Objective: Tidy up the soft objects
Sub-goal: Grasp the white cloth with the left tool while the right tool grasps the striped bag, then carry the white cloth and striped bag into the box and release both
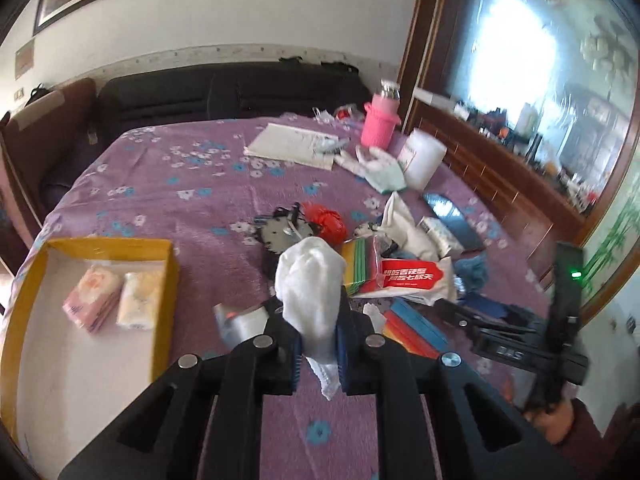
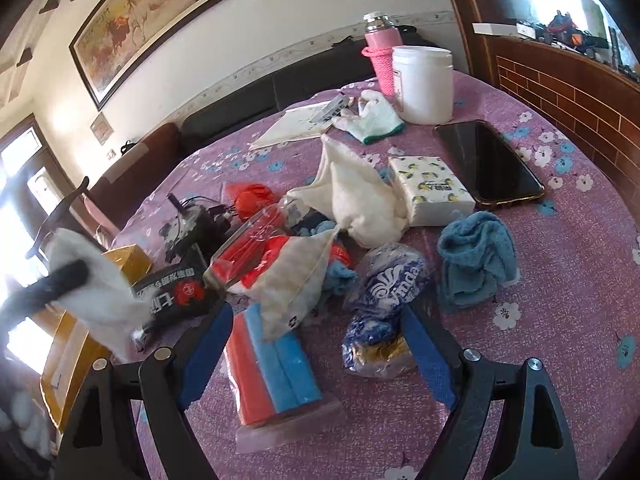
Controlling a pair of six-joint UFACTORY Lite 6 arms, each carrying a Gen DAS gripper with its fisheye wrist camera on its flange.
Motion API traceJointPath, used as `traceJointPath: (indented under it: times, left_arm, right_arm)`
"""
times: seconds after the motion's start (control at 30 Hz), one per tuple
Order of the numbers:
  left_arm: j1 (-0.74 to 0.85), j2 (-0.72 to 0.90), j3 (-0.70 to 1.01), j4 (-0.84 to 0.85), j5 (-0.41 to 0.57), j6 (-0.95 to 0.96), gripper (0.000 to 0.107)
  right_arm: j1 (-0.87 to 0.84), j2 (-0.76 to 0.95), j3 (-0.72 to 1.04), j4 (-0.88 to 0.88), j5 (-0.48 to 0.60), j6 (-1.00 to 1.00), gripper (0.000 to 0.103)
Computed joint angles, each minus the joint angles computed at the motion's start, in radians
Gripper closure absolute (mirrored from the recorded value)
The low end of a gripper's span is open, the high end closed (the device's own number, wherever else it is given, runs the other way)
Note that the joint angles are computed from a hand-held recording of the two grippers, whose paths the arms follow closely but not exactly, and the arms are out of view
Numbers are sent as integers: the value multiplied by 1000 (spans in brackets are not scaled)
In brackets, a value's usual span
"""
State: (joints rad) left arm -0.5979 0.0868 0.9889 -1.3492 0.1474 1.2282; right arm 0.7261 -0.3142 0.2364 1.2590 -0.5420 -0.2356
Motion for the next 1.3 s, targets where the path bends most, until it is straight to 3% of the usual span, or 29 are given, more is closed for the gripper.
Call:
traceJointPath:
  times: [0.1, 0.17, 0.33, 0.43, 0.47, 0.5, 0.63, 0.83, 0.97, 1.17, 1.3]
  left_arm:
    - [126, -175, -151, -95, 99, 115, 94]
    - [206, -234, -206, -96, 146, 133, 94]
    - [423, -299, -292, -101, 266, 180, 94]
    - [565, -296, -317, -94, 344, 221, 94]
    - [606, -287, -318, -91, 367, 236, 94]
    - [642, -277, -316, -87, 390, 248, 94]
    - [800, -208, -272, -62, 477, 274, 94]
    - [974, -107, -165, -22, 557, 282, 94]
    - [989, -5, -52, 23, 548, 239, 94]
    - [881, 301, 304, 171, 485, 7, 94]
    - [787, 524, 589, 361, 413, -219, 92]
  right_arm:
    - [-2, 82, 87, 56, 81, -117, 14]
    - [4, 168, 180, 202, 105, -316, 14]
    - [52, 418, 442, 618, 34, -818, 15]
    - [88, 477, 496, 704, -29, -893, 33]
    - [104, 484, 506, 733, -52, -915, 47]
    - [110, 474, 500, 742, -52, -923, 52]
    - [155, 427, 480, 800, -49, -981, 61]
    - [224, 312, 467, 815, -37, -968, 62]
    - [239, 303, 568, 803, 4, -973, 62]
    - [217, 588, 966, 919, 116, -1199, 62]
    - [189, 890, 1361, 1213, 138, -1546, 61]
